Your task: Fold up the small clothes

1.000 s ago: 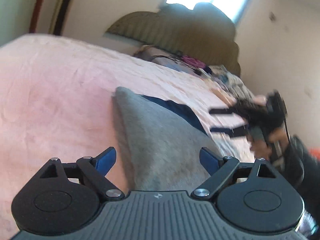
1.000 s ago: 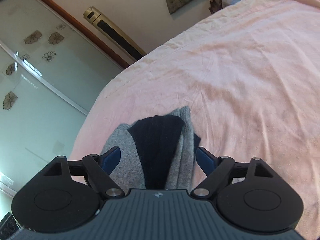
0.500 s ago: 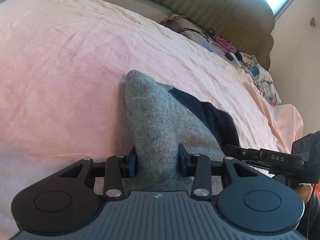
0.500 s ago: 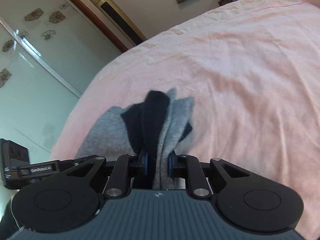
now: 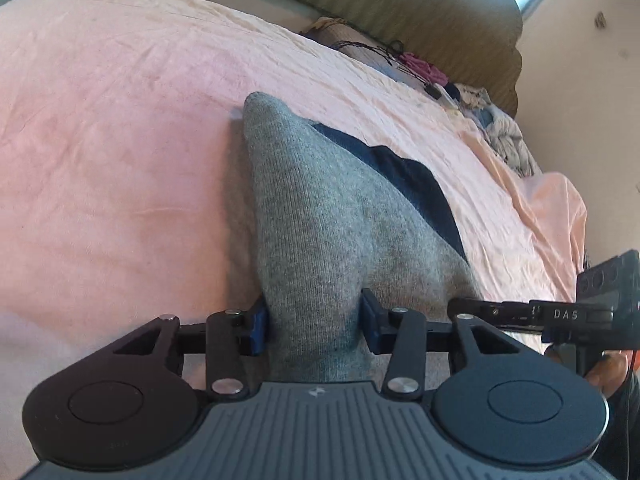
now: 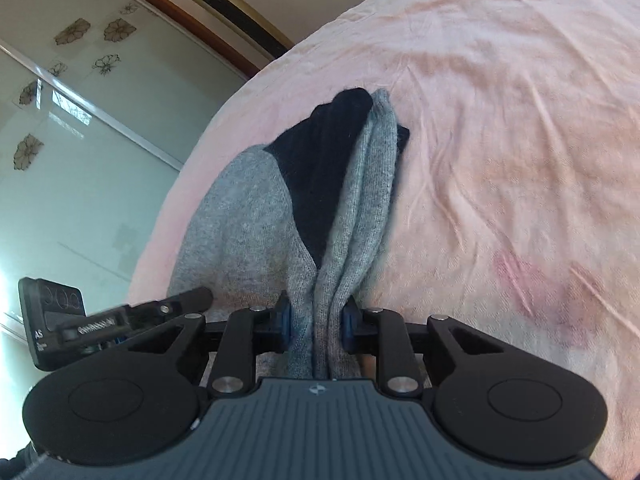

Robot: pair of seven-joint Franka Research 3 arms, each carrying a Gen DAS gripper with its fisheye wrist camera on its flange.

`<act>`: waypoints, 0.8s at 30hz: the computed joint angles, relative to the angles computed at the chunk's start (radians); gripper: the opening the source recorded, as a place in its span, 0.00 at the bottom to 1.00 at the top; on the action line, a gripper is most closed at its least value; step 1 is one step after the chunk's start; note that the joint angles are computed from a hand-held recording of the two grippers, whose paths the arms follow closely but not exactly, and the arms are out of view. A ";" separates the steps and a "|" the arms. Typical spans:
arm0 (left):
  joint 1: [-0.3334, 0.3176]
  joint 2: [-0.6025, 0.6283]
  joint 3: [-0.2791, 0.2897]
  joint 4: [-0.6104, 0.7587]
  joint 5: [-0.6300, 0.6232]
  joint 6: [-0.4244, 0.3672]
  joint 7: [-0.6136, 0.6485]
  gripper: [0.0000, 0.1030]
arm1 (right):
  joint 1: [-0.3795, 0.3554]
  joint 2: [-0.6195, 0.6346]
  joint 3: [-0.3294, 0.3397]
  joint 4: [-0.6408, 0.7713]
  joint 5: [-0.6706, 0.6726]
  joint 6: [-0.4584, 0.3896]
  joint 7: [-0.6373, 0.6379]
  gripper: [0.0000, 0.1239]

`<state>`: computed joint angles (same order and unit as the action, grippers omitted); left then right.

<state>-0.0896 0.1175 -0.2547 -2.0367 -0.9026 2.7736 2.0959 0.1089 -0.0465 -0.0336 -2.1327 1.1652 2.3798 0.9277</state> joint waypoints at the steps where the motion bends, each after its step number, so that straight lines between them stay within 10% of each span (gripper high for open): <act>1: 0.002 -0.005 -0.001 -0.007 0.004 0.006 0.032 0.42 | -0.004 -0.006 -0.004 -0.006 -0.005 -0.006 -0.007 0.17; 5: -0.002 -0.047 0.009 -0.041 -0.018 -0.012 0.011 0.48 | -0.004 -0.017 -0.005 -0.024 0.026 0.007 -0.048 0.20; 10: -0.023 -0.157 0.064 -0.145 -0.161 -0.140 0.044 0.64 | 0.002 -0.114 -0.016 -0.088 -0.007 -0.021 -0.012 0.56; 13: -0.061 -0.170 0.073 -0.180 -0.230 -0.064 0.111 0.57 | 0.005 -0.148 -0.032 -0.124 -0.041 -0.074 0.020 0.50; 15: -0.077 -0.166 0.064 -0.196 -0.087 0.017 0.044 0.25 | 0.015 -0.159 -0.022 -0.148 -0.061 -0.031 0.008 0.29; 18: -0.093 -0.183 0.081 -0.219 -0.035 0.032 0.103 0.20 | 0.027 -0.178 -0.018 -0.173 -0.111 0.007 -0.062 0.09; 21: -0.112 -0.244 0.067 -0.288 0.147 0.145 0.000 0.23 | 0.050 -0.211 0.004 -0.203 -0.172 0.092 -0.085 0.10; 24: -0.185 -0.294 0.066 -0.373 0.182 0.405 0.048 0.31 | 0.065 -0.250 0.015 -0.216 -0.230 0.155 0.001 0.38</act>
